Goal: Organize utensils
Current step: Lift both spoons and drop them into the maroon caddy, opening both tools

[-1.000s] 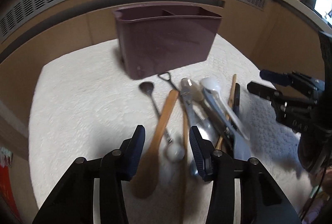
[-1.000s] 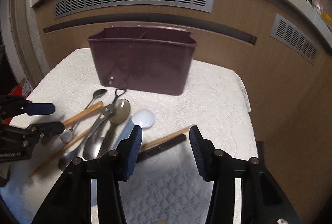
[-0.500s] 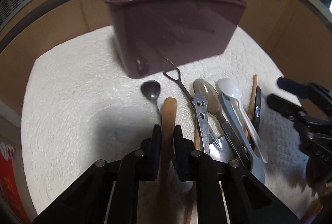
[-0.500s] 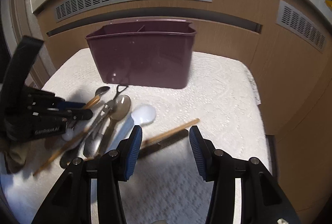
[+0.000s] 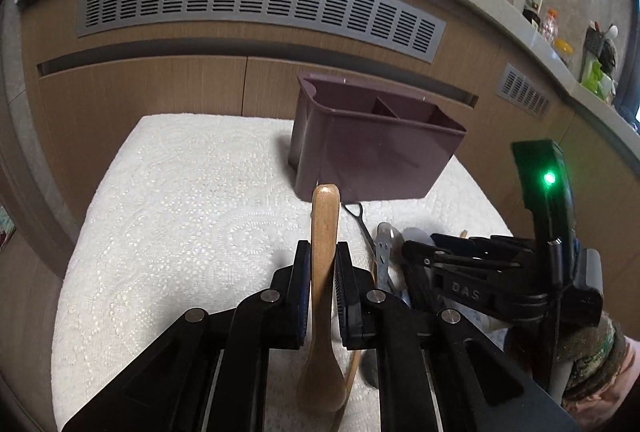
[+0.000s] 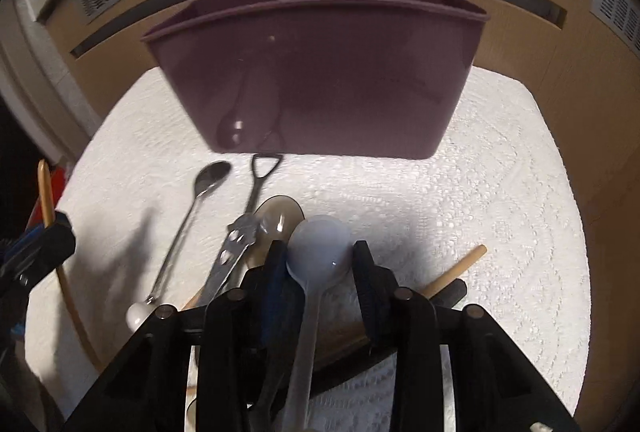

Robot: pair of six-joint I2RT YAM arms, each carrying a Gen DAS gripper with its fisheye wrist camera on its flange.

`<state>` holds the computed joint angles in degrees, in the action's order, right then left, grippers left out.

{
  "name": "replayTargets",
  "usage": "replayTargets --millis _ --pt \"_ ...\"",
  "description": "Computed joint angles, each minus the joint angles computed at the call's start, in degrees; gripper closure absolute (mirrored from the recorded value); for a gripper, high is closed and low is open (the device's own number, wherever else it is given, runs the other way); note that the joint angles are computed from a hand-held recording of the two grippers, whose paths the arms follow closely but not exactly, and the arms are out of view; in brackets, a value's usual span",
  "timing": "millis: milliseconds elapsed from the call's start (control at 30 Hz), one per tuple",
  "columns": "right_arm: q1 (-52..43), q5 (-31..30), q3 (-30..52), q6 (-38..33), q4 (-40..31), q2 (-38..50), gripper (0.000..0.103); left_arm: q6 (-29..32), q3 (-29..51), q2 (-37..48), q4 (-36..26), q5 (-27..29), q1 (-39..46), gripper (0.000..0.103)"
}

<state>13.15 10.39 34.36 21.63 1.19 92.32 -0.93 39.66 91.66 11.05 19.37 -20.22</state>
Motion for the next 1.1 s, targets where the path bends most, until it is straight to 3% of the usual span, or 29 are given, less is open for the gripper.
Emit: replayTargets --millis 133,267,400,500,733,867,1100 --pt "3.43 4.72 -7.37 -0.92 1.47 -11.70 0.072 -1.22 -2.38 -4.36 0.00 1.64 0.43 0.091" --pt "6.14 8.61 -12.26 -1.06 -1.92 -26.05 0.072 -1.80 -3.24 -9.01 -1.38 2.38 0.06 0.093" --pt "7.03 11.79 -13.01 -3.44 -7.26 -39.33 0.072 -2.50 0.25 -13.26 -5.03 2.37 -0.86 0.095" --pt "5.71 13.53 -9.72 -8.01 -7.89 -44.26 0.072 -3.15 5.06 -16.02 -6.00 1.37 -1.89 0.097" --pt "-1.29 11.23 1.15 -17.11 3.18 -40.74 0.072 -4.05 21.68 -10.73 -7.74 0.48 -3.97 0.097" --pt "-6.17 5.87 3.37 -18.40 10.08 -36.70 0.072 -3.38 27.69 -4.76 -6.31 -1.21 -4.81 0.097" --pt "-9.28 2.78 5.13 -15.96 18.06 -22.48 0.072 -5.26 33.02 6.31 -5.47 -1.45 -5.25 0.097"
